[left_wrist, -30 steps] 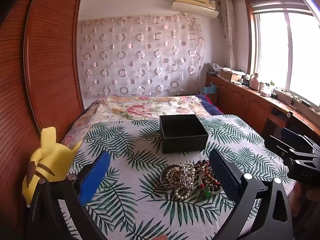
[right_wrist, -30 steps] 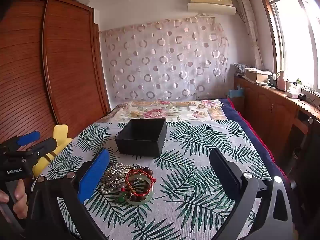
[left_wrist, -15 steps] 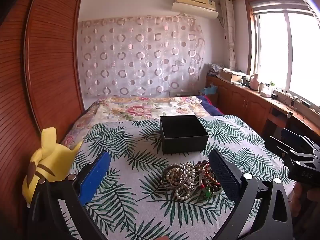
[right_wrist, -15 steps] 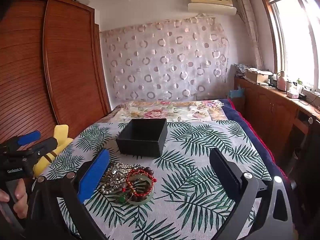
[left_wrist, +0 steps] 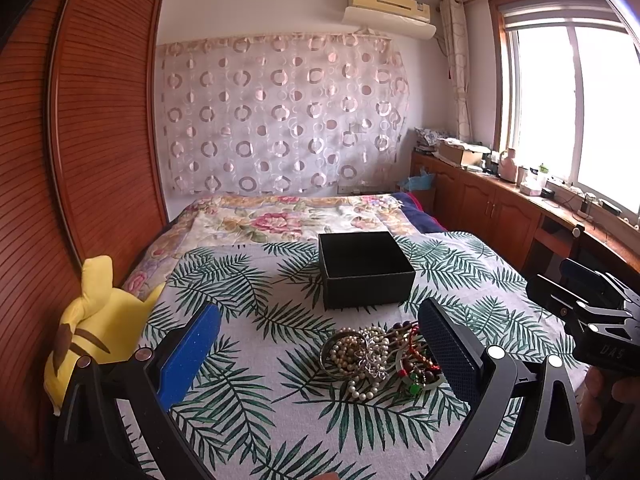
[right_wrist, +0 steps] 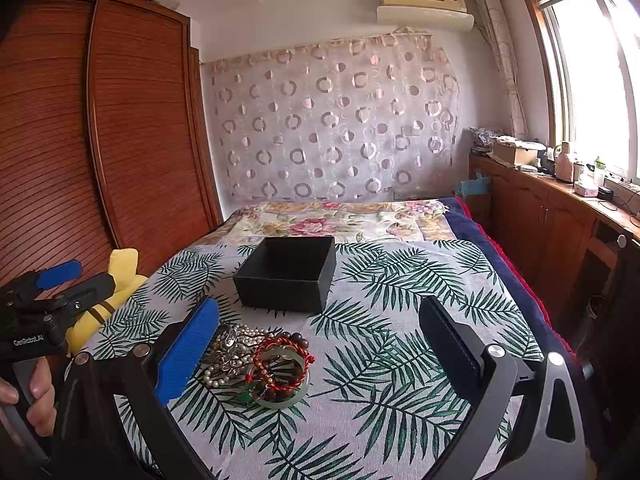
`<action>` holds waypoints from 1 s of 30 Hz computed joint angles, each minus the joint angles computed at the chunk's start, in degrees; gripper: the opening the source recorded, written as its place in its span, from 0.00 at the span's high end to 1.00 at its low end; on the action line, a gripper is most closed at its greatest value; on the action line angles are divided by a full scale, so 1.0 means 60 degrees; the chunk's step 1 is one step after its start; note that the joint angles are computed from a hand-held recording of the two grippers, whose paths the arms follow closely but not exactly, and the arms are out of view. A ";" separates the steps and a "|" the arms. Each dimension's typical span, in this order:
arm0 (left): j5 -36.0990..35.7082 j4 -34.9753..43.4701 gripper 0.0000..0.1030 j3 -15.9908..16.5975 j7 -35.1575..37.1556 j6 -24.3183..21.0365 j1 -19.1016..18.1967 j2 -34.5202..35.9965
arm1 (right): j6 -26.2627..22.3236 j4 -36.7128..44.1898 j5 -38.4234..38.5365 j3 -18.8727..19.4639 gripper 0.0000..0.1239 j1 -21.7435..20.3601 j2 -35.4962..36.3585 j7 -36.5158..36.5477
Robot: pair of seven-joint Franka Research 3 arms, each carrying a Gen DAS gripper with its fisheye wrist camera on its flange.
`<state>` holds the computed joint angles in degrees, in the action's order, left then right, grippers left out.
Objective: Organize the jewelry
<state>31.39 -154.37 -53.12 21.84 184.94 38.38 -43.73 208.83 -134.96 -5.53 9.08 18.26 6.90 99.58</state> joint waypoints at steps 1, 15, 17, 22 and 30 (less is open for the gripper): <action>-0.0005 -0.0004 0.07 -0.0002 -0.0001 0.0008 0.0001 -0.0006 | -0.0003 -0.0006 -0.0031 0.0005 0.19 -0.0012 -0.0006 0.0024; -0.0087 0.0001 0.07 -0.0085 0.0028 0.0059 0.0091 -0.0038 | -0.0029 -0.0077 -0.0130 -0.0023 0.19 -0.0024 -0.0111 0.0122; -0.0102 -0.0018 0.07 -0.0078 0.0031 0.0070 0.0075 -0.0059 | -0.0024 -0.0083 -0.0108 -0.0032 0.19 -0.0009 -0.0117 0.0099; -0.0131 -0.0026 0.07 -0.0094 0.0046 0.0091 0.0089 -0.0077 | -0.0012 -0.0083 -0.0149 -0.0035 0.19 -0.0015 -0.0111 0.0133; -0.0176 -0.0028 0.07 -0.0111 0.0076 0.0108 0.0104 -0.0078 | -0.0024 -0.0085 -0.0169 -0.0032 0.19 -0.0014 -0.0117 0.0149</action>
<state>30.33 -154.53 -53.78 22.29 185.59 39.01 -44.19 208.69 -135.47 -6.54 8.88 18.18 6.19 100.47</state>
